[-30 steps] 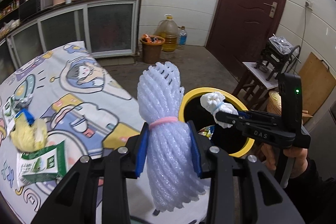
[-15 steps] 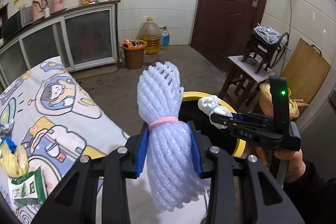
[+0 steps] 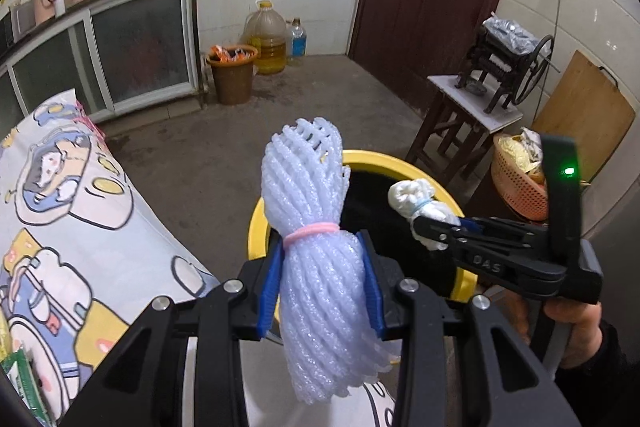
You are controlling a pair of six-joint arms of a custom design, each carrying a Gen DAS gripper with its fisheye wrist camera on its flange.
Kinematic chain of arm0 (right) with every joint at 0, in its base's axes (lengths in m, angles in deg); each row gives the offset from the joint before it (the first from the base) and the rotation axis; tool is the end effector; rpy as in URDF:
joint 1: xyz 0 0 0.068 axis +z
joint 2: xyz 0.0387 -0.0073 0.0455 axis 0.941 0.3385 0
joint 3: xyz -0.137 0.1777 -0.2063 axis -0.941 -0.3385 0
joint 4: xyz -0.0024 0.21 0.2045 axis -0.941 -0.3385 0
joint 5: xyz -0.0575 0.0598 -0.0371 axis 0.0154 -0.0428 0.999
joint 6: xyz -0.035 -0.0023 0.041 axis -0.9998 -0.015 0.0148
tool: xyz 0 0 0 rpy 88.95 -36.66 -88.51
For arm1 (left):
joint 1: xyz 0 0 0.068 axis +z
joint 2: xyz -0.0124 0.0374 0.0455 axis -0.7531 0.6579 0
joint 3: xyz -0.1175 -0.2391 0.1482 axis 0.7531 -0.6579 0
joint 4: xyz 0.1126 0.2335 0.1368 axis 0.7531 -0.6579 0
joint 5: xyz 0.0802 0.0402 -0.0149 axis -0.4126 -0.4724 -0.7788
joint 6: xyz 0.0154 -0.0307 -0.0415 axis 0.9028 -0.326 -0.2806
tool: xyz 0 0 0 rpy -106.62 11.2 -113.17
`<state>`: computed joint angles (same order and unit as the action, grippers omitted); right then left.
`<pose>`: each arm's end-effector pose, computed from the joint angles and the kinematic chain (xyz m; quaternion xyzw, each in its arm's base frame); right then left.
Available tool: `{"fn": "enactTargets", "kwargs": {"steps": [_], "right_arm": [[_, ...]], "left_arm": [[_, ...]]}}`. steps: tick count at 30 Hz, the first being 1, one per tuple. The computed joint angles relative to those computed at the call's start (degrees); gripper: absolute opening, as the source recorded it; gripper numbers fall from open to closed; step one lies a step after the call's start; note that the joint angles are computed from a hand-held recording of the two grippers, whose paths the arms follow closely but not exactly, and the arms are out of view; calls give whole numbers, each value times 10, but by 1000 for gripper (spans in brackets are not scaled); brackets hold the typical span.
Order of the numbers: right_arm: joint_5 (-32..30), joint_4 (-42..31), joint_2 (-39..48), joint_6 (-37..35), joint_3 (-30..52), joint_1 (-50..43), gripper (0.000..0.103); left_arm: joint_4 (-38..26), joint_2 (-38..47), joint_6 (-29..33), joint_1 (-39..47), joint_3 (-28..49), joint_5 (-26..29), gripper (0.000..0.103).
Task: Collect trash
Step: 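Carry net and tissue over the yellow bin and open both tools, then move both tools back over the table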
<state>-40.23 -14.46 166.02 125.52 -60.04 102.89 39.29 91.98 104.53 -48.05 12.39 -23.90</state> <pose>0.1908 0.1008 -0.0128 0.3935 0.8533 0.0272 0.3409 0.3761 -0.0173 0.0449 0.5041 0.7903 -0.2410 0.2513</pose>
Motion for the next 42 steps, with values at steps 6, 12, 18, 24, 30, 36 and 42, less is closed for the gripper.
{"fn": "enactTargets", "kwargs": {"steps": [6,12,18,24,30,36,42], "right_arm": [[-5,-31,-9,14,1,-6,45],[26,-87,-34,80,-15,21,62],[42,-90,-45,119,-30,56,62],[69,-112,-83,84,-5,87,62],[92,-140,-114,-30,62,106,62],[72,-127,-93,-161,153,115,67],[8,-131,-40,-283,272,119,72]], "left_arm": [[8,22,-34,-15,15,-4,53],[1,39,-67,8,42,4,88],[0,60,-85,48,80,1,95],[-48,70,-82,112,143,26,95],[-97,81,-88,187,221,63,95],[-126,116,-101,257,321,78,95],[-167,208,-128,320,497,44,95]]}}
